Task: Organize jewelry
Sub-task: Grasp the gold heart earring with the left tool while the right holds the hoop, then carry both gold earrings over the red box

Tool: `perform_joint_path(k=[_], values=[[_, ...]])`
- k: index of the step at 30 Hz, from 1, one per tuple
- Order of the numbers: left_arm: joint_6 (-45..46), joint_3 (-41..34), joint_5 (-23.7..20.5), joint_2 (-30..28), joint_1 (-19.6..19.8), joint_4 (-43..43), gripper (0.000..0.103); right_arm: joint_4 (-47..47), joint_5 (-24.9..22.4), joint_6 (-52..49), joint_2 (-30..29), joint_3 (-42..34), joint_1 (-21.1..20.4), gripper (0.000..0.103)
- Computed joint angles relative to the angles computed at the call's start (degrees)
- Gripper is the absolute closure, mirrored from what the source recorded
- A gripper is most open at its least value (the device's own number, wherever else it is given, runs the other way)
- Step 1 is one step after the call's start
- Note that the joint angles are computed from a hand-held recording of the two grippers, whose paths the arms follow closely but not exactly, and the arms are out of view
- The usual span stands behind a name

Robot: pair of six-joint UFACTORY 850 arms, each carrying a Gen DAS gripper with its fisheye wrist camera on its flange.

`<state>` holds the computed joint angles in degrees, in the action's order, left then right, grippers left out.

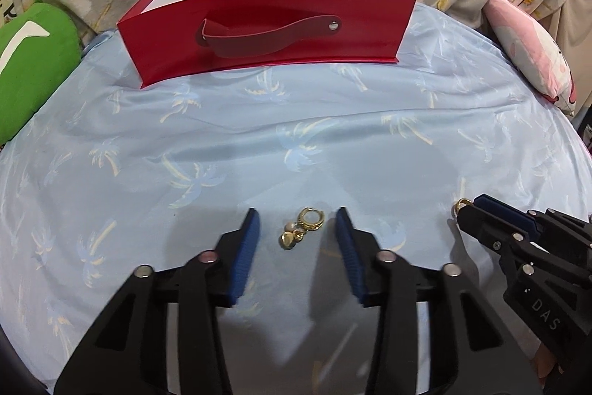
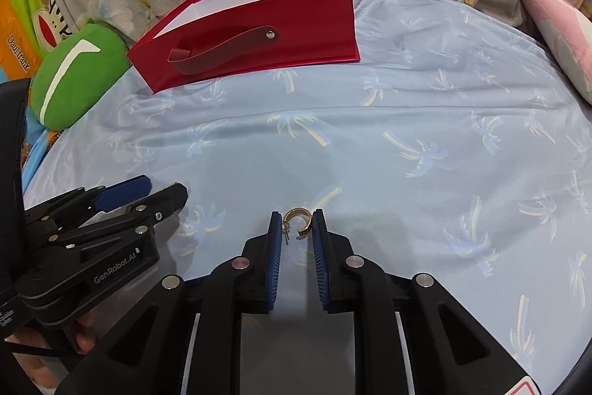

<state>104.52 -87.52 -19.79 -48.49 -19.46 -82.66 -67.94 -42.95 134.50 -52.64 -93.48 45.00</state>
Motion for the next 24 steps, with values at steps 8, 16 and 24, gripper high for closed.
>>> perform_joint_path(k=[8, 16, 24], values=[[-2.0, -0.3, -1.6, -0.2, 0.5, 0.9, 0.084, -1.0, -0.4, 1.0, 0.3, 0.2, 0.3, 0.087], [-1.1, 0.4, -3.7, 1.7, 1.7, -1.7, 0.084, -4.1, -2.6, 3.1, 2.4, 1.7, 1.0, 0.087], [0.5, -2.8, -3.6, 3.3, 3.0, -4.6, 0.084, -7.9, -7.2, -1.0, 5.3, 1.0, 0.3, 0.087]])
